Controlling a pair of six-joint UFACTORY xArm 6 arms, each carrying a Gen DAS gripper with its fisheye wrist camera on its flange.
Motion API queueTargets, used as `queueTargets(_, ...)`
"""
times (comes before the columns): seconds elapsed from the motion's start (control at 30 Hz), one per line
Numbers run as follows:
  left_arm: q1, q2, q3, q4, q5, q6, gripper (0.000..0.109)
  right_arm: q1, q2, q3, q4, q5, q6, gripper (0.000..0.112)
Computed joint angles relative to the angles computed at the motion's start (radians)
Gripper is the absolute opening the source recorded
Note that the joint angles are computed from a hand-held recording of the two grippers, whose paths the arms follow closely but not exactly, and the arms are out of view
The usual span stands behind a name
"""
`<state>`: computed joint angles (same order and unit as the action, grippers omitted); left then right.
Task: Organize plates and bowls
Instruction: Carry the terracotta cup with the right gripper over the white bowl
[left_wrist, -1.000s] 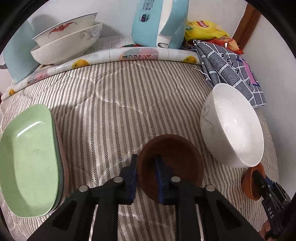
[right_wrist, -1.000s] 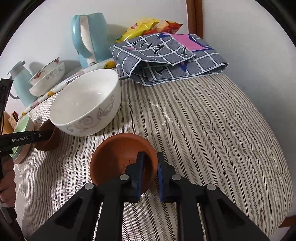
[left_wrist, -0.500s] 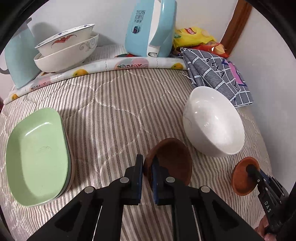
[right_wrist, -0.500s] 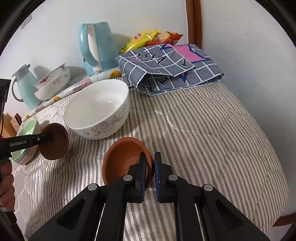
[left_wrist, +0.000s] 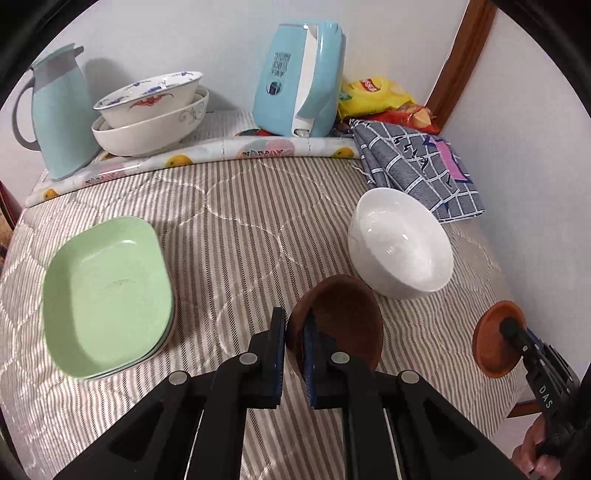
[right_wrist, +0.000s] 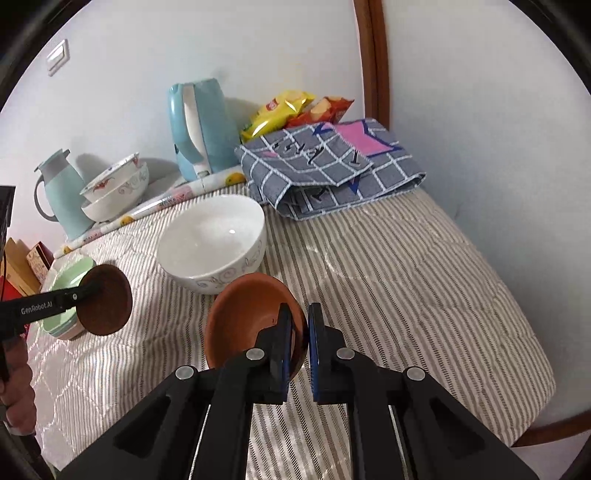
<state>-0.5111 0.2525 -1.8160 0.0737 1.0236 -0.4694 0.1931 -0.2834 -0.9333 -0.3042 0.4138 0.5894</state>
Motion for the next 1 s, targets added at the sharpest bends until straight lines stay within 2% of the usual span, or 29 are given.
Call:
queueTargets(0.27,-0.004,-0.111,0.096,0.027,-0.003,-0.024,0.009,0.026,-0.060,0.001,-0.019,0.044,0.051,0.009)
queueTargets(0.53,-0.008,-0.166,0.129,0.028,0.001,-0.030,0.009,0.052,-0.106,-0.001,-0.045,0.058,0.084,0.009)
queueTargets(1.0,0.031,-0.135,0.059,0.025,0.027,-0.006,0.009,0.069,-0.007,-0.110,-0.015,0.055,0.061,0.009)
